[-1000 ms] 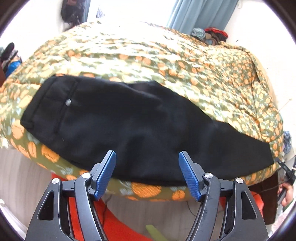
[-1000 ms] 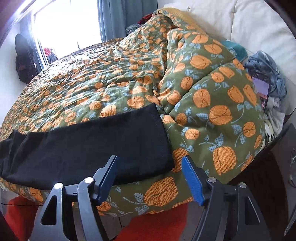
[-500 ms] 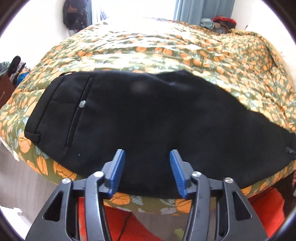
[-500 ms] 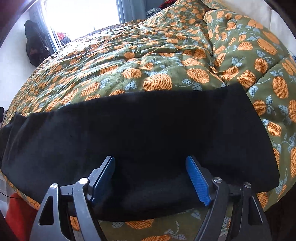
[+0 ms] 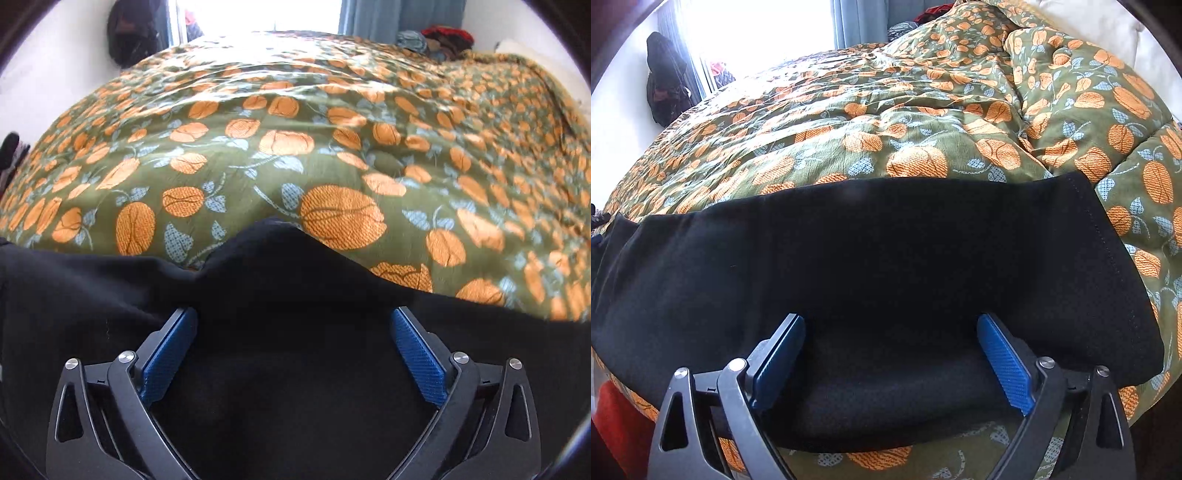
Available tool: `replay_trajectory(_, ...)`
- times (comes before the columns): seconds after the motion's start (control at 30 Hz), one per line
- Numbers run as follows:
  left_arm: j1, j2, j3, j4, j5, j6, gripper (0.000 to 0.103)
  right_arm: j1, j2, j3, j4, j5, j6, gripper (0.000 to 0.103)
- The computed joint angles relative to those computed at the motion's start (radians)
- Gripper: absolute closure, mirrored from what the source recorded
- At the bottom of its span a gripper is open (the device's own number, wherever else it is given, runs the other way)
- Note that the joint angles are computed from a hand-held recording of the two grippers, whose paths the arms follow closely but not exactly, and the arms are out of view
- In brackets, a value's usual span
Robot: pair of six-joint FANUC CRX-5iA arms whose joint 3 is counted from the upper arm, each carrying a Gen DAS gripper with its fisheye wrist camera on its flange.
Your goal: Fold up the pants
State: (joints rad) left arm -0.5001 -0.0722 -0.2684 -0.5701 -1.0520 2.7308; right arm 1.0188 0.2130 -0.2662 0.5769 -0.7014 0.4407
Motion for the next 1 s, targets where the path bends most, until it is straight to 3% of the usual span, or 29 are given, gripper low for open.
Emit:
replay_trajectory(0.03,-0.046,0.004,0.019,-0.060,-0.038,0.050,0.001,0.000,0.001,0.001,-0.003,-0.001,-0.001,0.009)
replay_trajectory(0.1,-0.068,0.010,0.036,-0.078,-0.078,0.064,0.001,0.001,0.002,0.001,0.002,-0.003,-0.008,0.008)
replay_trajectory(0.27,-0.043,-0.019,0.001,-0.050,-0.031,0.058,0.001,0.002,0.000,-0.021,0.041,0.021,-0.052,0.006)
replay_trajectory(1.0,-0.040,0.004,0.017,-0.054,-0.041,0.050,0.000,0.002,0.012,0.000,0.025,0.006,-0.032,0.002)
